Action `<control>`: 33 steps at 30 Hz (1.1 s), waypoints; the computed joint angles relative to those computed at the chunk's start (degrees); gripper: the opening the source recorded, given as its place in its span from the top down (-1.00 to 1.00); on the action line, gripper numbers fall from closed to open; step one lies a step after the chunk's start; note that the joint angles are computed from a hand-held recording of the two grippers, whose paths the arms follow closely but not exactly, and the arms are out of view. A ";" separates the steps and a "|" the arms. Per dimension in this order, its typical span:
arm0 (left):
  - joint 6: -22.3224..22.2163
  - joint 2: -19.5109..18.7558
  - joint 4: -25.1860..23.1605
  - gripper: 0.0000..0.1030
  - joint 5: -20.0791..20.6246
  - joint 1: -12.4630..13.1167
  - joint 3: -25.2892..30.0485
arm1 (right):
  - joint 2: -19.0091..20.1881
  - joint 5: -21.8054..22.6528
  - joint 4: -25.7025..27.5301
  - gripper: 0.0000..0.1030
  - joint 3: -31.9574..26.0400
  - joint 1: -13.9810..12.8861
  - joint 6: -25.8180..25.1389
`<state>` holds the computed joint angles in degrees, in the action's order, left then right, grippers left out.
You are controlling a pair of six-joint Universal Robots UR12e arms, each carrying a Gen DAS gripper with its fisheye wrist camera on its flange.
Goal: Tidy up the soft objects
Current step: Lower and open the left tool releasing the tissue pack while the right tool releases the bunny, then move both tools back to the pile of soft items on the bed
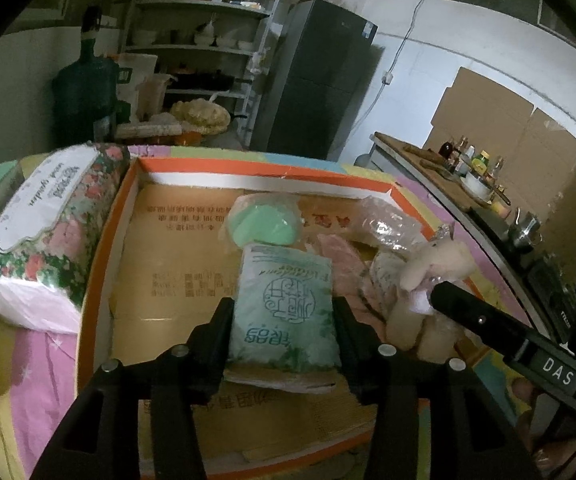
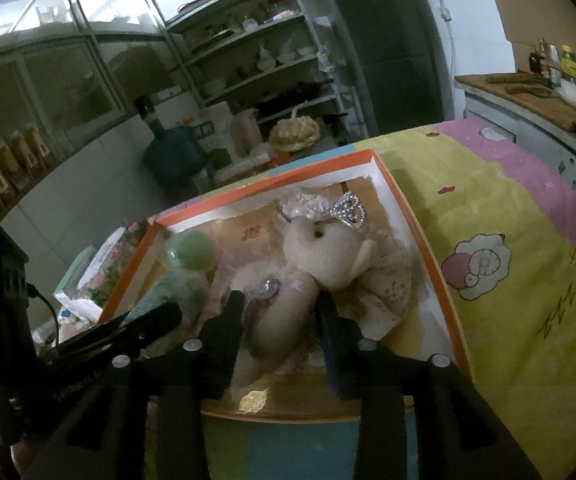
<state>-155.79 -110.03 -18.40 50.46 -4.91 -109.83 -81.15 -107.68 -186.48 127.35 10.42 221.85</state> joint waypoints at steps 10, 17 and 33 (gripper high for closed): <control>-0.33 1.28 3.88 -0.35 -1.13 0.86 -1.21 | -0.84 -3.18 -0.76 -0.12 0.09 1.29 0.41; -0.44 2.28 5.95 -0.36 -1.92 1.69 -2.11 | -1.40 -5.17 -0.98 -0.13 -0.15 2.56 0.52; -1.73 5.01 11.45 -0.36 -1.71 5.44 -4.89 | -0.40 -7.67 -0.34 -0.14 -3.57 6.67 -1.14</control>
